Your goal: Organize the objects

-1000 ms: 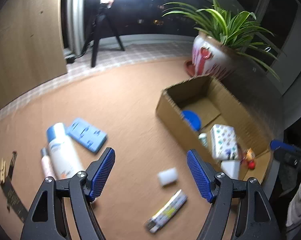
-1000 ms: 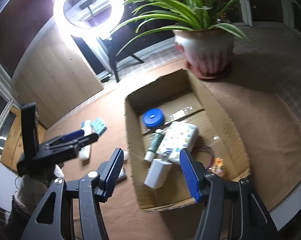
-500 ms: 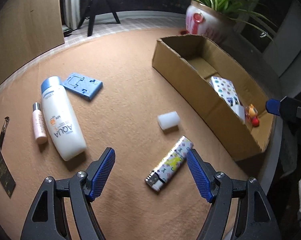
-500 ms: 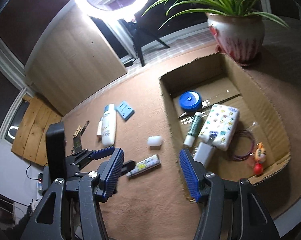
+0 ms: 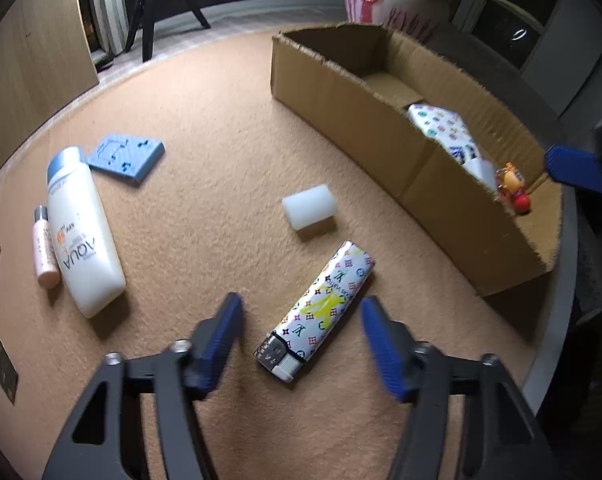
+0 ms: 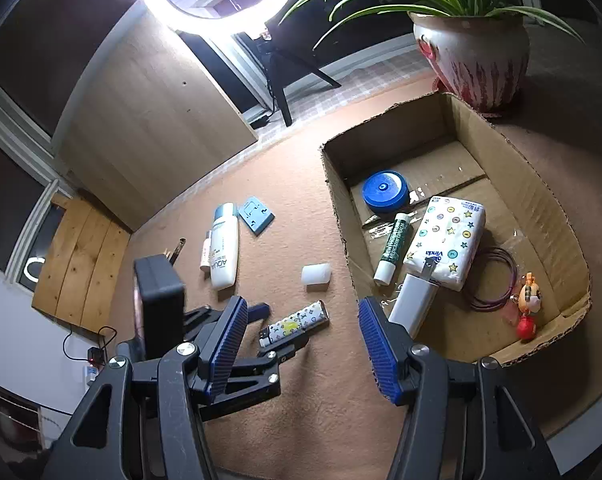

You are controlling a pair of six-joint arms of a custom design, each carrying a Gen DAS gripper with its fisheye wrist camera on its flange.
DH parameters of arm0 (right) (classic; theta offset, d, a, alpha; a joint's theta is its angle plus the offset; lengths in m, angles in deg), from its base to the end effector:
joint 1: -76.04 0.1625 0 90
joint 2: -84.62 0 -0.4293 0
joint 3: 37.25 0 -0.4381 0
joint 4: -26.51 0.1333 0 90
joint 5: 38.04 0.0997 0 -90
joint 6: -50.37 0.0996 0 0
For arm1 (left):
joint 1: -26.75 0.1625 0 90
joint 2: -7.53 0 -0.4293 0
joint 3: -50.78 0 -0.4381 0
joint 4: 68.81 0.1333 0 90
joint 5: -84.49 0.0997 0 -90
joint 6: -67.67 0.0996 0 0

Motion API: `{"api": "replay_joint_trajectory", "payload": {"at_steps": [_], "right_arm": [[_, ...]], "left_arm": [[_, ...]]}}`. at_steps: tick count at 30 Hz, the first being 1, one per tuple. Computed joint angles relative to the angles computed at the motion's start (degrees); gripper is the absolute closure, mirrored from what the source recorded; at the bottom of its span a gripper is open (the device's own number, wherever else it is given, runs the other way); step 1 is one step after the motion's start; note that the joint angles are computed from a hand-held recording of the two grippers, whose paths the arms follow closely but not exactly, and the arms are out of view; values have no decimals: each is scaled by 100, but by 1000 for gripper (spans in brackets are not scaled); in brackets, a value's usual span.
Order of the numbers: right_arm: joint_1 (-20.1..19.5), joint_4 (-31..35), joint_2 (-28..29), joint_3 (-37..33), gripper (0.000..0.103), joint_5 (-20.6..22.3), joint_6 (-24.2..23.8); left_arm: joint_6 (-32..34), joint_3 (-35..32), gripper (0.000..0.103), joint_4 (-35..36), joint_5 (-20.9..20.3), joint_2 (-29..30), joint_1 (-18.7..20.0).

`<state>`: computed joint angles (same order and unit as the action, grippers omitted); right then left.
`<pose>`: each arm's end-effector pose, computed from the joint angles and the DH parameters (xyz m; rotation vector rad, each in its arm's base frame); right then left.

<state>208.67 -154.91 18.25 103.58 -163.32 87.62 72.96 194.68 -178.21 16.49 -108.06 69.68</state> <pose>0.3324 -0.2493 0.0850 -0.0012 -2.7269 0.8674 -0.0921 -0.3187 0.2352 1.2409 2.4304 0.0095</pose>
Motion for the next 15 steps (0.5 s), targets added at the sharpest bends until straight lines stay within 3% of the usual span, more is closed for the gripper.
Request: {"api": "replay_joint_trajectory", "payload": {"at_steps": [5,7,15], "right_arm": [[9,37,89,-87,49,49,-70],[6,52,145,-135,49,79,-98],[-90,153,553,-471,49,395,-336]], "left_arm": [[27,23,56,-52,-10,-93,51],[-7,11,68,-79,32,-106,100],[-4,-114,76,197,30,-398,414]]}}
